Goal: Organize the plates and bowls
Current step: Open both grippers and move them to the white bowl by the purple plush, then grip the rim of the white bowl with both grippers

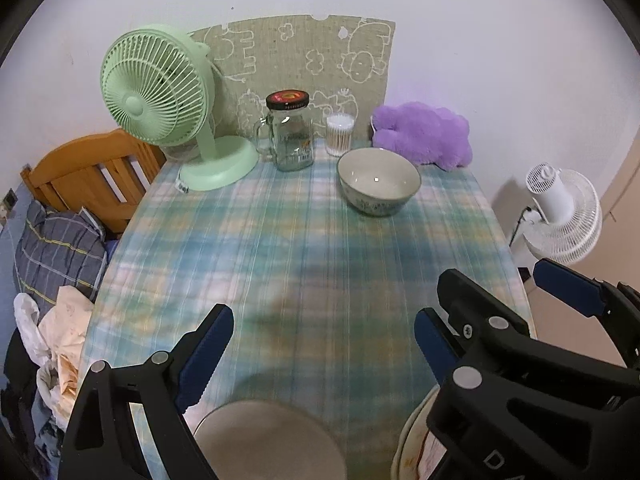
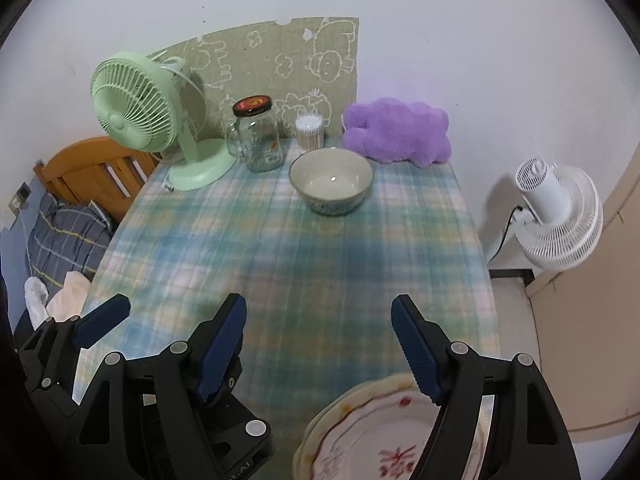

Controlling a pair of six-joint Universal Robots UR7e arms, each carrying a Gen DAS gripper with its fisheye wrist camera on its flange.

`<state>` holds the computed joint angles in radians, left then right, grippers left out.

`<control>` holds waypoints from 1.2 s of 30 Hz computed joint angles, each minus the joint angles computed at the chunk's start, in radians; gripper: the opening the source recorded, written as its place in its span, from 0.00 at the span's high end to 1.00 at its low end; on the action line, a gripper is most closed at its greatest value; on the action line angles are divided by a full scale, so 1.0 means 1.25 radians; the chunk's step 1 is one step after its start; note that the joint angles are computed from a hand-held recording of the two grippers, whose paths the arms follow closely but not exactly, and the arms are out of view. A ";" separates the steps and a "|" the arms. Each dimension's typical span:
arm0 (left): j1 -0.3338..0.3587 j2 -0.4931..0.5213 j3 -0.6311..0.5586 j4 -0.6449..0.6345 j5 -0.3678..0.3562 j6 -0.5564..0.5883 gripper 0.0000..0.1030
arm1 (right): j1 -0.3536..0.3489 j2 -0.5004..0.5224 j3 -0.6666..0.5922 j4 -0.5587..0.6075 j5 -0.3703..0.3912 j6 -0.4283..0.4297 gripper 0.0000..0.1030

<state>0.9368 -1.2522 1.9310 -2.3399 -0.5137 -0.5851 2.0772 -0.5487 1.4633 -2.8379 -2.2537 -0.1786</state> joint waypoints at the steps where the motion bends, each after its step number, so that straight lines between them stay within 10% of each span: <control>1: 0.002 0.013 -0.013 -0.003 0.006 -0.001 0.10 | -0.007 0.000 -0.007 -0.001 0.010 -0.014 0.24; 17: 0.047 0.186 -0.198 -0.069 0.067 0.026 0.11 | -0.079 0.081 -0.214 0.062 0.127 -0.141 0.24; 36: 0.138 0.373 -0.438 -0.221 0.049 0.278 0.17 | -0.137 0.271 -0.566 0.206 0.173 -0.170 0.24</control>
